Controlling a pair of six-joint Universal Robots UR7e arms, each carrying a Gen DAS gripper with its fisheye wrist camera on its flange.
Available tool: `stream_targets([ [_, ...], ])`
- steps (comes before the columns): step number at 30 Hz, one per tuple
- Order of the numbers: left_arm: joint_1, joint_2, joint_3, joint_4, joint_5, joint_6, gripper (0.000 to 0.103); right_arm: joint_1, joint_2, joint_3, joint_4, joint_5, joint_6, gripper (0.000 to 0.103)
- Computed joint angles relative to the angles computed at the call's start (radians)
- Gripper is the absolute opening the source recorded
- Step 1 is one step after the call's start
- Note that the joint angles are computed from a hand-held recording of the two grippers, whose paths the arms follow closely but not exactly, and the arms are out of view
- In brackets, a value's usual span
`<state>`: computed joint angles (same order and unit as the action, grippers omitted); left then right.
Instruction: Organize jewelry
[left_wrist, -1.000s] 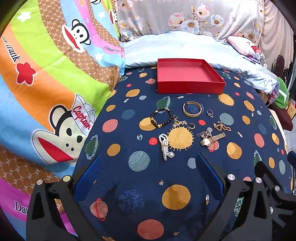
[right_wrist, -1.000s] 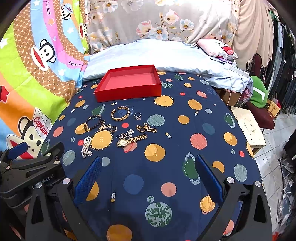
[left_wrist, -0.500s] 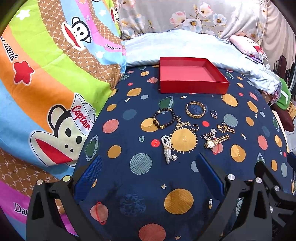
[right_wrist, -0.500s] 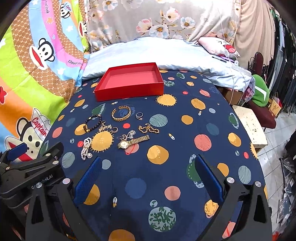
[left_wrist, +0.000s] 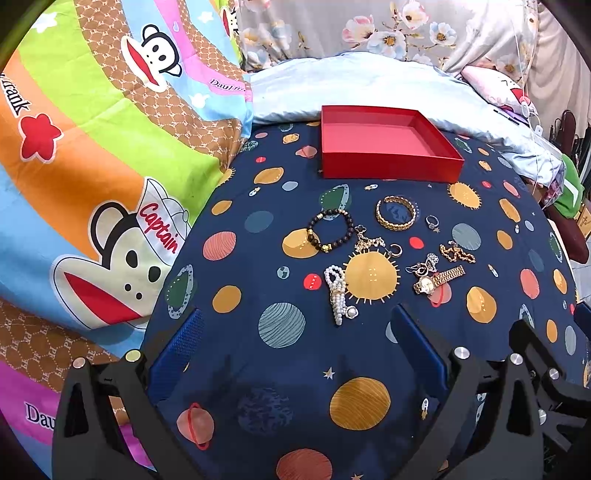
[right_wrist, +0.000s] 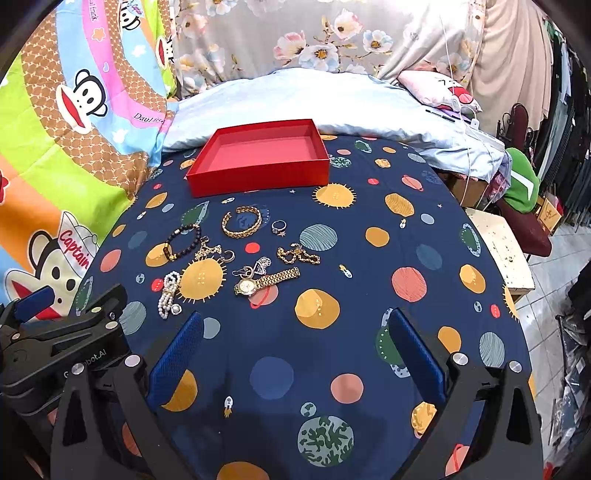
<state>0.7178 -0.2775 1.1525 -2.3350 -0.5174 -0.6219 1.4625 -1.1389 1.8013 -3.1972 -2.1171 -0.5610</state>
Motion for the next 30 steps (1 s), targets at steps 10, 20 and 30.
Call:
stream_targets([
  [10,0.006,0.022,-0.034,0.018,-0.015,0.011,0.098,-0.008,0.006,-0.010,0.010,-0.011,0.011,0.098],
  [20,0.015,0.049,-0.081,0.048,-0.029,0.015,0.098,-0.016,0.015,-0.029,0.027,-0.024,0.021,0.098],
  [30,0.020,0.063,-0.107,0.079,-0.032,0.001,0.098,-0.019,0.025,-0.044,0.045,-0.027,0.027,0.098],
])
